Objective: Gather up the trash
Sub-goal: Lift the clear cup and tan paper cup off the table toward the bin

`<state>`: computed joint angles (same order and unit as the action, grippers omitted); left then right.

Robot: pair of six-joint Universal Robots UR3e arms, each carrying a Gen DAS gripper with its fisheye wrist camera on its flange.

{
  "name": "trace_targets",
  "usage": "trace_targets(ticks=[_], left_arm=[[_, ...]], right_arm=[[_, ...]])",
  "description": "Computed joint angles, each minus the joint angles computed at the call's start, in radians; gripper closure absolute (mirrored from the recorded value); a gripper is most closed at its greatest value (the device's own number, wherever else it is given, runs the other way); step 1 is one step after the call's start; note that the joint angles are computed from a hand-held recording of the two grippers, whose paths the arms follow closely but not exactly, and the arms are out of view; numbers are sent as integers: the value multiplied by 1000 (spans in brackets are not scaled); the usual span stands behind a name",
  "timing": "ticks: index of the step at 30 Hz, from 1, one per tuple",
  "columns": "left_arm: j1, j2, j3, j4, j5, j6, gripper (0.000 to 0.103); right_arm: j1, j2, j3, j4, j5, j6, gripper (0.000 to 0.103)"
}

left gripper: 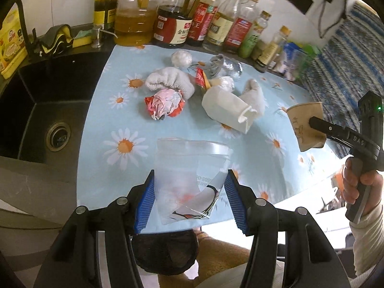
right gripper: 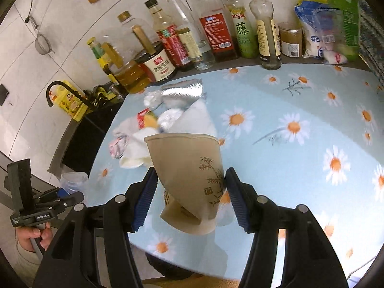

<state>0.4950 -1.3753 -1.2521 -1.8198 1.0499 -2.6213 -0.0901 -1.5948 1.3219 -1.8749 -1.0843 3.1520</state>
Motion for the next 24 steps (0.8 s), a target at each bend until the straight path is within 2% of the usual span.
trace_targets(ticks=[7, 15, 19, 24], left_arm=[[166, 96, 10, -242, -65, 265, 49], [375, 156, 55, -536, -95, 557, 49], [447, 187, 33, -622, -71, 661, 49], [499, 231, -39, -676, -30, 735, 49]], right_arm=[[145, -109, 124, -88, -98, 144, 44], [329, -119, 178, -162, -173, 287, 44], [420, -98, 202, -205, -211, 354, 44], [502, -49, 200, -225, -219, 409, 44]])
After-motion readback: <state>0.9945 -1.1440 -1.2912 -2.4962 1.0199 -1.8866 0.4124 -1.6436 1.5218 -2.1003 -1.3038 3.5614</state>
